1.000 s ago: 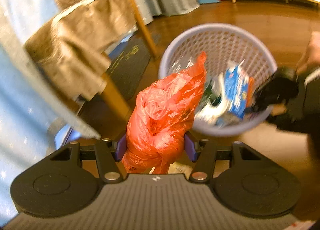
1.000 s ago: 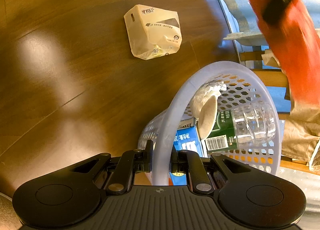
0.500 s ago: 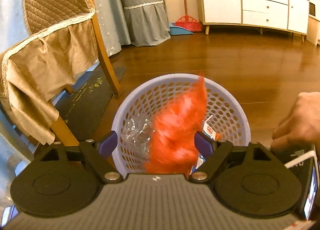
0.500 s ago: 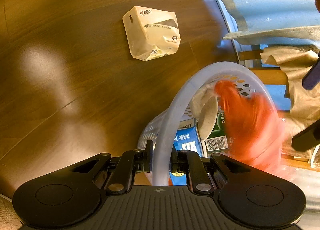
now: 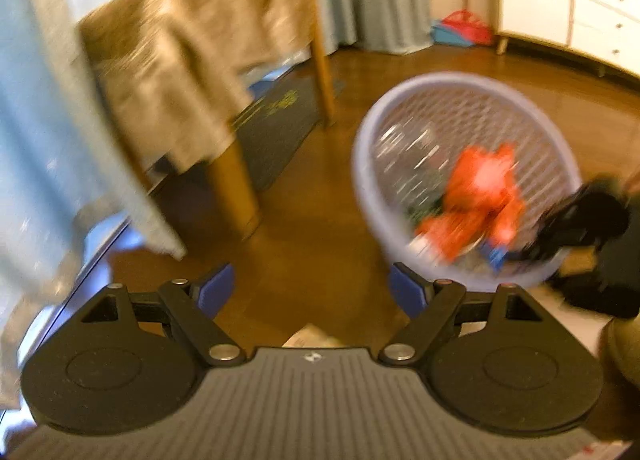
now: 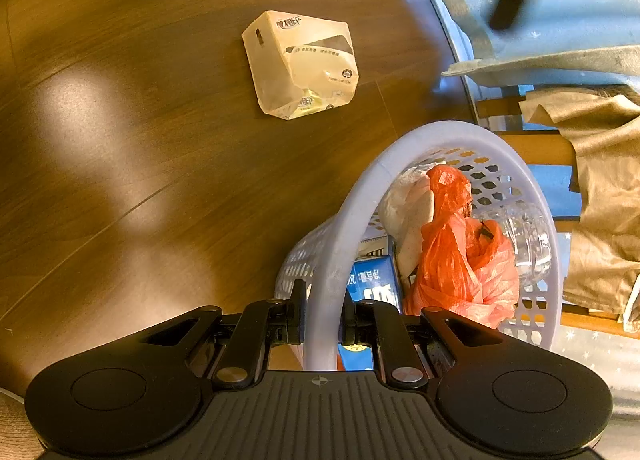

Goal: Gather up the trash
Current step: 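Carry the red bag with the left tool into the wastebasket and release, then move the left tool down to the red bottle cap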

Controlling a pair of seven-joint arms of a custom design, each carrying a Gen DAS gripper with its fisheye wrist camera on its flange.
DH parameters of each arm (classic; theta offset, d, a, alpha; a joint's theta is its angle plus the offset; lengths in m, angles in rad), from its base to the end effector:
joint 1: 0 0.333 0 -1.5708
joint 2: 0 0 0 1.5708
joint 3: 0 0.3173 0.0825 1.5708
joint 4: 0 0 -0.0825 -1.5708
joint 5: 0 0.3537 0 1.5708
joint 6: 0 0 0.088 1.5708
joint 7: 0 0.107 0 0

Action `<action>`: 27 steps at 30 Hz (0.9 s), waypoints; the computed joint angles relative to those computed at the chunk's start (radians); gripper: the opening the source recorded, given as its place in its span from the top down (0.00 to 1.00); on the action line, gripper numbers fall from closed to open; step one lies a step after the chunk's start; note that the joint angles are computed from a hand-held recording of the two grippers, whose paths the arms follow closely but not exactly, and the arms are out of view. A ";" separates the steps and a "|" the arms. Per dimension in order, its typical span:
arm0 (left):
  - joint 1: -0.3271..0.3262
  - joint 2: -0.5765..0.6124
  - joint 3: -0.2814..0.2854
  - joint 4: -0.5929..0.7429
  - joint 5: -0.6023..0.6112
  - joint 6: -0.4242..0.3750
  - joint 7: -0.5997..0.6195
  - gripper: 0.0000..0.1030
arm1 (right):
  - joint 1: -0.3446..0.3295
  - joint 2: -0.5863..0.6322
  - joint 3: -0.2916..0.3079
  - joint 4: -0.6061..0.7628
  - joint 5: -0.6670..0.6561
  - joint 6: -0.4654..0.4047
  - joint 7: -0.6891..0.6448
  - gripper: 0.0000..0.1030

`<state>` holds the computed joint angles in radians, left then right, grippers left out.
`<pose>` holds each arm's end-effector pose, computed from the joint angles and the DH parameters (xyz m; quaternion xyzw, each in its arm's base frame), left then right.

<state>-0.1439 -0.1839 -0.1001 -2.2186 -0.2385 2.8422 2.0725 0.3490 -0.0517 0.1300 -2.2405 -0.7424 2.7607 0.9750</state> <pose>0.5010 -0.1154 0.5636 -0.4470 0.8019 -0.2924 0.2677 0.4548 0.2690 0.4647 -0.9362 -0.0578 -0.3466 0.0041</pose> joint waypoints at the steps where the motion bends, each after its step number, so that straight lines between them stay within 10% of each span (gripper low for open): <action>1: 0.019 -0.011 -0.003 -0.020 0.028 0.003 -0.025 0.21 | 0.000 -0.001 0.000 0.000 0.002 0.000 -0.001 0.90; 9: 0.134 -0.081 0.002 -0.166 0.184 -0.002 -0.224 0.21 | -0.002 -0.003 0.001 -0.004 0.002 0.002 -0.006 0.90; 19: 0.102 -0.082 0.009 -0.252 0.201 0.041 -0.225 0.21 | -0.001 -0.002 0.002 -0.002 0.000 -0.001 -0.007 0.90; 27: 0.236 -0.050 -0.044 -0.311 0.393 0.099 -0.404 0.21 | -0.001 -0.002 0.002 -0.005 -0.001 0.006 -0.010 0.90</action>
